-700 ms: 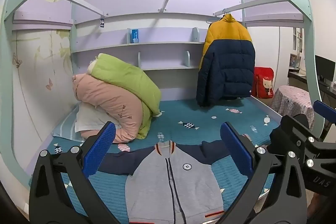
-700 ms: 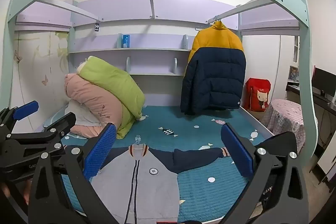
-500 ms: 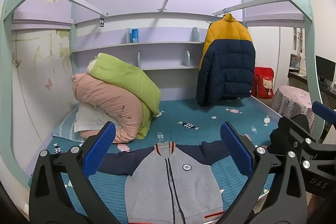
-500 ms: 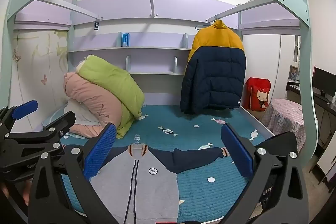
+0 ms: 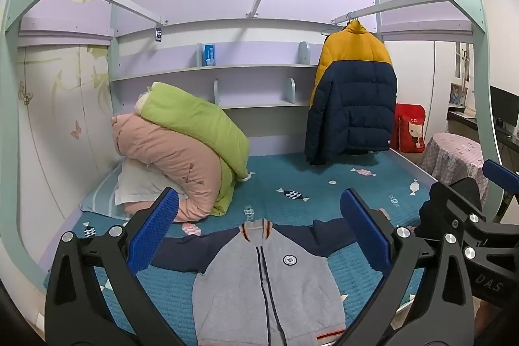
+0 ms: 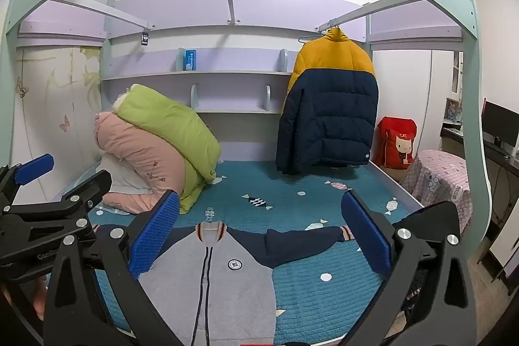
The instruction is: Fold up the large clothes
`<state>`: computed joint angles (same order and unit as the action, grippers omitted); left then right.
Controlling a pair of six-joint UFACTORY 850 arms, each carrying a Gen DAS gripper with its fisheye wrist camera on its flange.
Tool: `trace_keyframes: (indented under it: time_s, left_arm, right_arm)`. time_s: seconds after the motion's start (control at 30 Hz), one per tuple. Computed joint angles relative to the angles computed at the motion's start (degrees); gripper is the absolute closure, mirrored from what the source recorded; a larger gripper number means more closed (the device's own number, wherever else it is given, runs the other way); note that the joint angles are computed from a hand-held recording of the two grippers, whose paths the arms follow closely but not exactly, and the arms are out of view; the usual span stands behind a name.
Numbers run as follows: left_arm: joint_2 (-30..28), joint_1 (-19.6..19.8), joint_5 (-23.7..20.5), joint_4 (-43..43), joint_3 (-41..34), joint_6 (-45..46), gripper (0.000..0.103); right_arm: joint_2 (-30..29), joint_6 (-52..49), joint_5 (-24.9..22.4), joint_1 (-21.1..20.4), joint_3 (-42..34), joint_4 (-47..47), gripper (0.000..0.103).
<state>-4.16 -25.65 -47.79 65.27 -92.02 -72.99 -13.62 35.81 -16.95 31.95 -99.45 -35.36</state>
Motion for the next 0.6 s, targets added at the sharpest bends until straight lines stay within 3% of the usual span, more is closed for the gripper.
trace_keyframes:
  time_s: [0.6]
  left_arm:
    - [0.0, 0.0, 0.0, 0.4, 0.3, -0.4, 0.003]
  right_arm:
    - [-0.9, -5.5, 0.2, -0.9, -1.0, 6.9, 0.007]
